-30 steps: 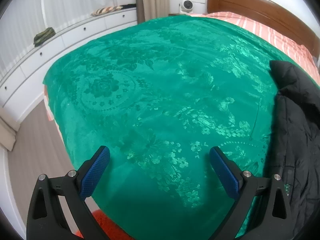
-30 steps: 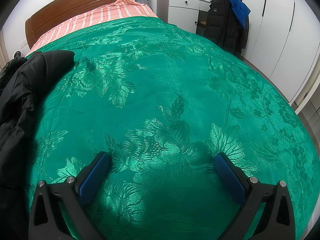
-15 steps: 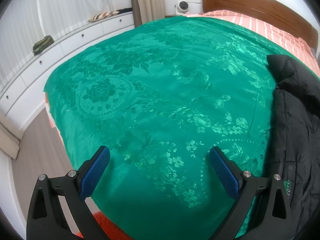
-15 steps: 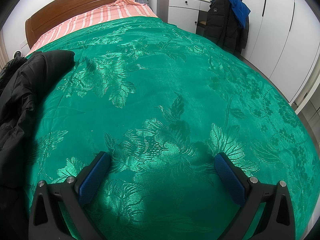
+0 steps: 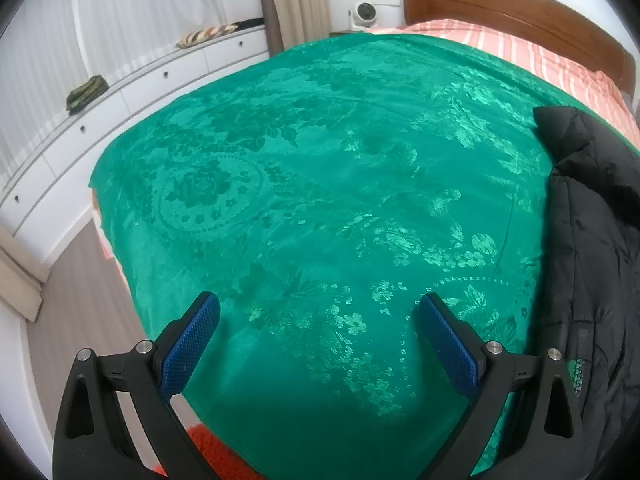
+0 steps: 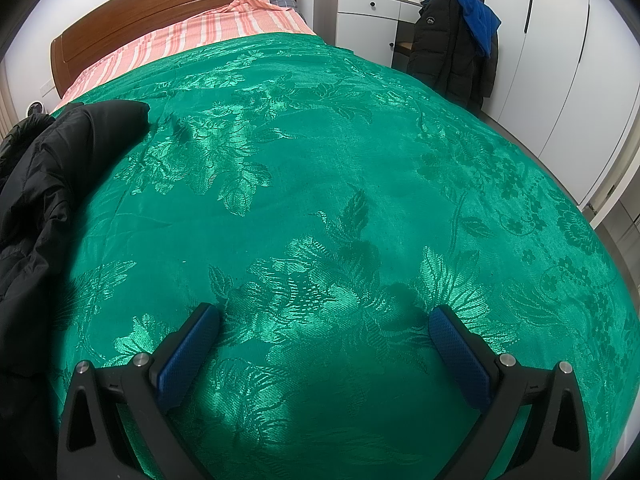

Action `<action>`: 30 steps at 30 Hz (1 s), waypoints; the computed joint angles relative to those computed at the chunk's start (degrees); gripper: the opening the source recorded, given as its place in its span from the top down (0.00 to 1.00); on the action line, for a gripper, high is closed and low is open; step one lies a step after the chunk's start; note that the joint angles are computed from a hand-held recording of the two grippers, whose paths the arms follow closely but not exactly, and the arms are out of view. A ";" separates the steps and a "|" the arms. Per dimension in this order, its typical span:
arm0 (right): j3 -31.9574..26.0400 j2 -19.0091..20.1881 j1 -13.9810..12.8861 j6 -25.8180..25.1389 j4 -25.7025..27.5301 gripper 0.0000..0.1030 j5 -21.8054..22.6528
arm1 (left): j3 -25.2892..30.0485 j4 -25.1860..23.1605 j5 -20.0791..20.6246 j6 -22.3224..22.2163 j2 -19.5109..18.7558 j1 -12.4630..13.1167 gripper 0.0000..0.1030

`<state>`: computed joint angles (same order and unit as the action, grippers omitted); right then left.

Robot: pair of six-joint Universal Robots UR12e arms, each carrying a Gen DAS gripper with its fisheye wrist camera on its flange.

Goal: Fold large clothes

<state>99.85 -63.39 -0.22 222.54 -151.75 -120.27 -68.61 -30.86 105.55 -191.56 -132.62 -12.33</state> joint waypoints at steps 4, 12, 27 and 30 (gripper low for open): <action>0.00 -0.01 0.00 0.00 0.01 0.00 0.00 | 0.10 0.00 0.33 0.25 -0.06 -0.09 0.03; 0.01 -0.02 -0.02 -0.01 0.01 0.00 0.01 | 0.11 0.13 0.69 0.61 -0.09 -0.23 0.03; -0.02 0.02 0.00 0.01 0.03 0.00 -0.02 | 0.07 0.28 0.65 0.40 -0.07 -0.19 0.03; -0.09 0.02 0.03 0.07 0.37 0.00 -0.22 | 0.21 -0.04 0.72 0.10 -0.11 -0.15 0.03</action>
<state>99.76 -63.37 -0.18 222.61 -151.38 -120.49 -68.40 -30.90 106.27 -191.46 -132.72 -12.48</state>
